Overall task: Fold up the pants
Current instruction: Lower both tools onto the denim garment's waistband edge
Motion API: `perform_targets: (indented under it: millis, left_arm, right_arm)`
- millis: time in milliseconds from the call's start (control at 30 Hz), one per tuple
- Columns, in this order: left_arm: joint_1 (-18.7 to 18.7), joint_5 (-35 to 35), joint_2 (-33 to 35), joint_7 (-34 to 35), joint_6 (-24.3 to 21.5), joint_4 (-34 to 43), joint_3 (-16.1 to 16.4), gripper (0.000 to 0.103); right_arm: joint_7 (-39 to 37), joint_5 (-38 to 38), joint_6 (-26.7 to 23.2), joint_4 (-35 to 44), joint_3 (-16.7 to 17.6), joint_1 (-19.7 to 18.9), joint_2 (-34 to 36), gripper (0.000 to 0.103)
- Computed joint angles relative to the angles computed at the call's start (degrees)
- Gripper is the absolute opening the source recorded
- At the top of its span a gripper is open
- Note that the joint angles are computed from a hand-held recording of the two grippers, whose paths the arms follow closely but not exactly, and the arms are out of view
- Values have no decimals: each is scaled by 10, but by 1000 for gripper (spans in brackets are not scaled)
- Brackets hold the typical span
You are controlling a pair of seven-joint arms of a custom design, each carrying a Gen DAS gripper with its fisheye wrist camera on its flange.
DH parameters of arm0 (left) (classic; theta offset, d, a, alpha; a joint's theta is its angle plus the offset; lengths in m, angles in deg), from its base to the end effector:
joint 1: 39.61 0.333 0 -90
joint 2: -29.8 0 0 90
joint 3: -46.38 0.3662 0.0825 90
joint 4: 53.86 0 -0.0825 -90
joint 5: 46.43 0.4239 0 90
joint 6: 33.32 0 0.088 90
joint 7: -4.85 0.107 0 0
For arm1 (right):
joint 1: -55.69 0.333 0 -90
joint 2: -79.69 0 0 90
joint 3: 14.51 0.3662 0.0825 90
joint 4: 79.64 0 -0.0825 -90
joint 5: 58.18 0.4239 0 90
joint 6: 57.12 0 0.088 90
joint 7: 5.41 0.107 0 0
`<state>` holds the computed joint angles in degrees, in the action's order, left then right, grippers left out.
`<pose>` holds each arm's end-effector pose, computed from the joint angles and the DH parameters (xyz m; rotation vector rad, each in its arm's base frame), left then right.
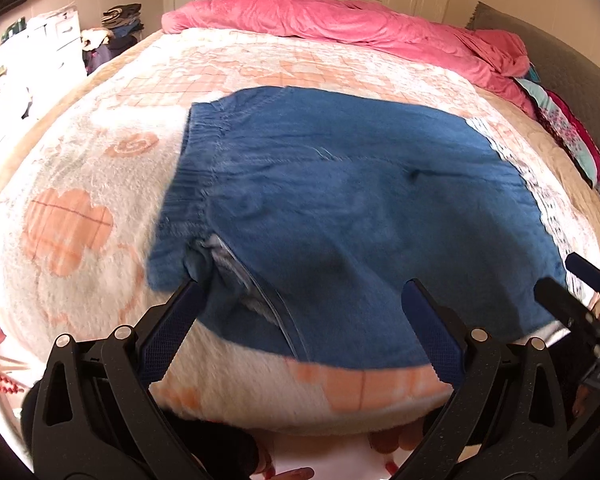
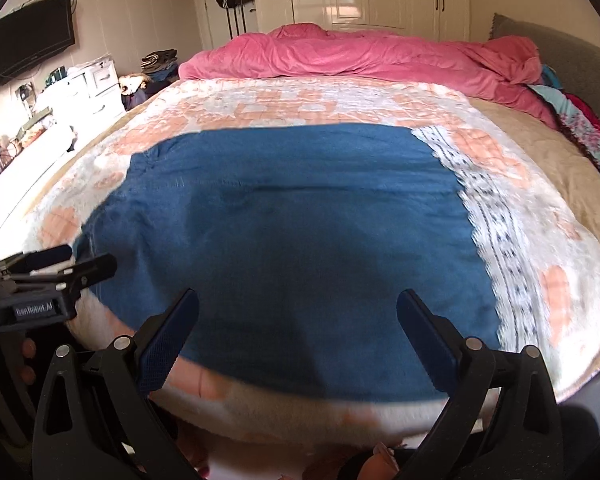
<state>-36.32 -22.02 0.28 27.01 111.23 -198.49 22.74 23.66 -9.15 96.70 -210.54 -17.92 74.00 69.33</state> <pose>0.4131 -0.1736 0.5157 -2.2173 1.2631 -0.5568 0.5372 0.1167 0.5127 -2.1268 1.0566 -0.3411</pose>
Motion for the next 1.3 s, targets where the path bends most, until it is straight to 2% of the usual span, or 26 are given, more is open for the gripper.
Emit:
perform_targets:
  millis: [200,333,400,600,767,867,1033,1233,1300]
  left_arm:
    - [16,-3,15,33,8,10,32,94]
    - [37,-2,26,44,18,19,47,94]
    - [41,-15,31,55,33,18,64,94]
    - [73,-14,47,73,34,31,76,94]
    - [99,7,76,70,40,47,86,94]
    - [106,12,105,87,48,60,102,94]
    - [93,3,144,154,72,80,130,94]
    - [100,14,172,176,125,86,145,94]
    - [101,20,181,187,139,92,148,94]
  right_arm:
    - [14,-34,-27,78,26,-4,56,99]
    - [29,-40,-77,144,46,-15,103,99]
    - [42,-52,-73,167,60,-20,121,99]
    - [67,-101,-63,227,92,-33,177,99]
    - [93,-139,-81,280,114,-42,219,99]
    - [111,-176,-75,309,122,-41,244,99]
    - [129,-237,-71,372,138,-41,299,99]
    - [178,-327,-139,488,142,-29,381,99]
    - [185,-346,-146,509,144,-26,397,99]
